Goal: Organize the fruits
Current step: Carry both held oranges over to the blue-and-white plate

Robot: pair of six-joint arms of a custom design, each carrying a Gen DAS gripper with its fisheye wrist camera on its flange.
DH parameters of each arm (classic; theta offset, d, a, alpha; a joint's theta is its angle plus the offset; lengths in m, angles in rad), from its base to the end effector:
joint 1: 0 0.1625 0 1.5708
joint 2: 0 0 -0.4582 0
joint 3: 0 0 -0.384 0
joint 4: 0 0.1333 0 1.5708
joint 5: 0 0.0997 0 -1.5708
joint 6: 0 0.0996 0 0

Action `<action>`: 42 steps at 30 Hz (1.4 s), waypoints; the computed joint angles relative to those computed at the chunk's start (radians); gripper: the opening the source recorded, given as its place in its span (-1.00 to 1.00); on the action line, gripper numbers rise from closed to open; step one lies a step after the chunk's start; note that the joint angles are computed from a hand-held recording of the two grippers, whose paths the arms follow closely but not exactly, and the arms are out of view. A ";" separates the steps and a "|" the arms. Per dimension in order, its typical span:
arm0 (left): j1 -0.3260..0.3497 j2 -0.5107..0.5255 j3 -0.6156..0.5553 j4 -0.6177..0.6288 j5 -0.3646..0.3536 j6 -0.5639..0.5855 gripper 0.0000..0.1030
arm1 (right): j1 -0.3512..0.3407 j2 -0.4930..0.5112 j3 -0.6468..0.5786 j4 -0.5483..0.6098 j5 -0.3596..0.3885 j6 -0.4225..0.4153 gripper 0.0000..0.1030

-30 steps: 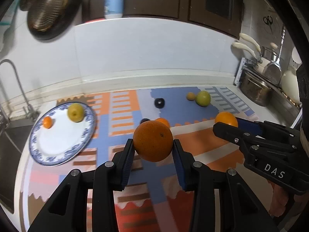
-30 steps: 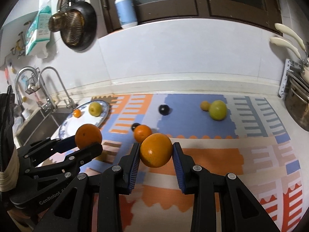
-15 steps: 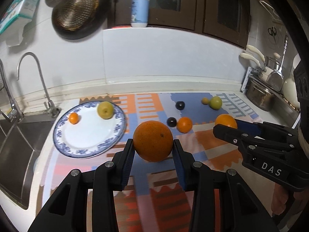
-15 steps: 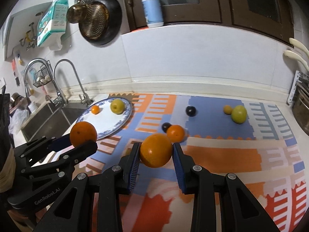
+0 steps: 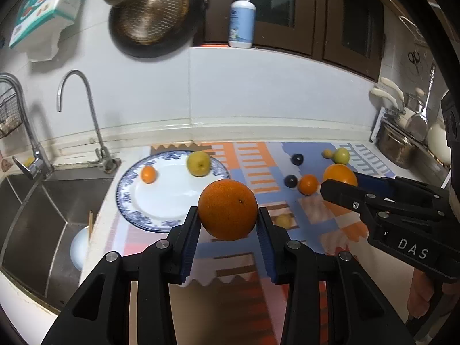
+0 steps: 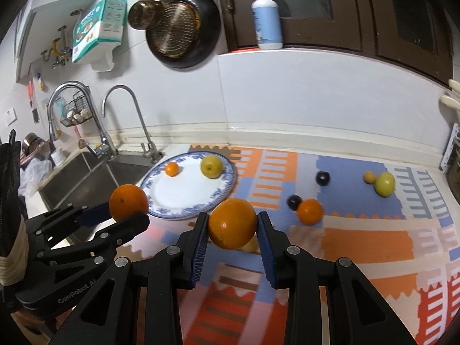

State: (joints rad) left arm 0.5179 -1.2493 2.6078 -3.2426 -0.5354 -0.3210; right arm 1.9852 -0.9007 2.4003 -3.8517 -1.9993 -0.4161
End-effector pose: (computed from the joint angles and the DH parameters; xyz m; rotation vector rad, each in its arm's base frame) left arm -0.1837 -0.3567 0.2042 0.6264 2.2097 -1.1056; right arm 0.2639 -0.3717 0.1445 0.8132 -2.4063 1.0414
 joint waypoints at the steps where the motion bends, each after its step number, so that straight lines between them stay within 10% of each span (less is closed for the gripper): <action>1: 0.002 -0.012 0.004 -0.004 0.003 0.007 -0.25 | 0.006 0.006 -0.007 0.005 0.000 0.002 -0.32; 18: 0.096 -0.064 -0.022 -0.097 0.055 0.132 -0.25 | 0.053 0.109 -0.180 0.133 0.038 0.017 -0.32; 42: 0.376 0.097 -0.233 -0.194 -0.063 0.371 -0.25 | -0.029 0.252 -0.453 0.412 0.065 -0.018 -0.32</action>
